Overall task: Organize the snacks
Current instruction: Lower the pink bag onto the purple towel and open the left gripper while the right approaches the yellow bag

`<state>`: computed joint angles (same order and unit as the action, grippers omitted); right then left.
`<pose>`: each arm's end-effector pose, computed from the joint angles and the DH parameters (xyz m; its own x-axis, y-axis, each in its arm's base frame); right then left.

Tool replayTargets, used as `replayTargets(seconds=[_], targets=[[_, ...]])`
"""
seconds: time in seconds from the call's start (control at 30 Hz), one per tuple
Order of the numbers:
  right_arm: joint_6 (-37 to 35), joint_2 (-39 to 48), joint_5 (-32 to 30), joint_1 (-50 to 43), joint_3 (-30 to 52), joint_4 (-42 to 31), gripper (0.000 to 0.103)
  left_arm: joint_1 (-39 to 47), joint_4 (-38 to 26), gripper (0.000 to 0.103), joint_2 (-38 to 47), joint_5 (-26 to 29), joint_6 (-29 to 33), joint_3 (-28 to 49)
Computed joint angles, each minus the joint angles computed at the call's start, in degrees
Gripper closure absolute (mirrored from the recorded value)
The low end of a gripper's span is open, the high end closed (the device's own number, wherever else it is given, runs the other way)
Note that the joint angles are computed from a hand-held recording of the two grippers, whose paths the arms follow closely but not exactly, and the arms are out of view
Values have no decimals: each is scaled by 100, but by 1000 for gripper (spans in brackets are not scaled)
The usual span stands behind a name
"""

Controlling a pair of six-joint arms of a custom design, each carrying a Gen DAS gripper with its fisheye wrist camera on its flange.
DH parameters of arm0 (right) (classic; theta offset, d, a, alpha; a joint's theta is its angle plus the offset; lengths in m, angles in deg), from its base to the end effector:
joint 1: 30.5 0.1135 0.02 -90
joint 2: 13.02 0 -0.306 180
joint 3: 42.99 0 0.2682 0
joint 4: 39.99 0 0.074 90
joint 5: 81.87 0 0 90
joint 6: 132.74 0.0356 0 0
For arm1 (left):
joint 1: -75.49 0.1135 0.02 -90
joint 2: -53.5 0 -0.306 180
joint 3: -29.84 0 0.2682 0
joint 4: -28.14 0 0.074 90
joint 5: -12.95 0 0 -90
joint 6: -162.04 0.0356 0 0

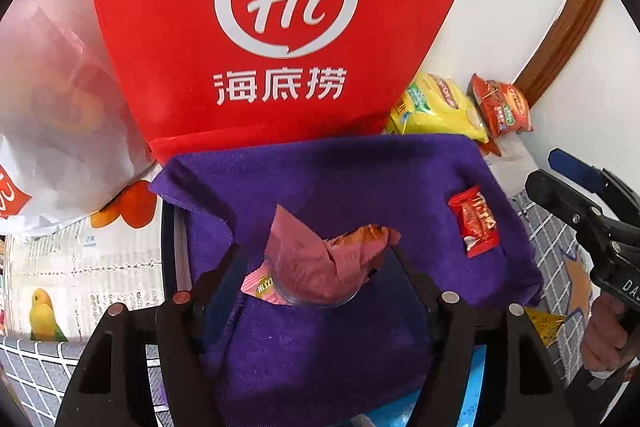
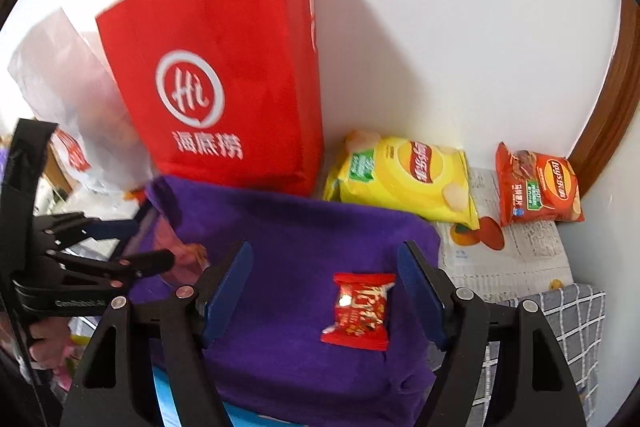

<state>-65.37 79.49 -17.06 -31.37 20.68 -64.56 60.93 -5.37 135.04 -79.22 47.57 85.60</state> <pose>0.3318 0.0101 0.2046 -0.6487 -0.3384 -0.6817 -0.5304 0.8434 0.0861 0.2640 -0.0672 0.2053 -0.8537 -0.2059 -0.4783 -0.1331 0.9743 -0.1819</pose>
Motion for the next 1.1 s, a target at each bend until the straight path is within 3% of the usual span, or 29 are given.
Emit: replayTargets(seconds=[0.23,0.4,0.67,0.8,0.93,1.1], targets=[[102,-497,-45,-270,-276,82,29,-35,-262,34,-375,-162,85,35],[-258,-981,66,-820,-652,9,29,-185,-421,34,-626,-237,45,97],[-1564,-1356,-495,-2150,-1083,-1077,30,-518,-713,34,-1009,-591,-16,253],[-2133,-1247,-525,-2532,-1434,-1116,30,-604,-887,34,-1337,-710,-140,264],[-2499,-903,-484,-2688,-1719,-892,30,-649,-1185,34,-1571,-658,-221,237],[-2296,-419,-447,-2623,-2000,-133,30,-799,-1643,34,-2036,-915,-454,96]])
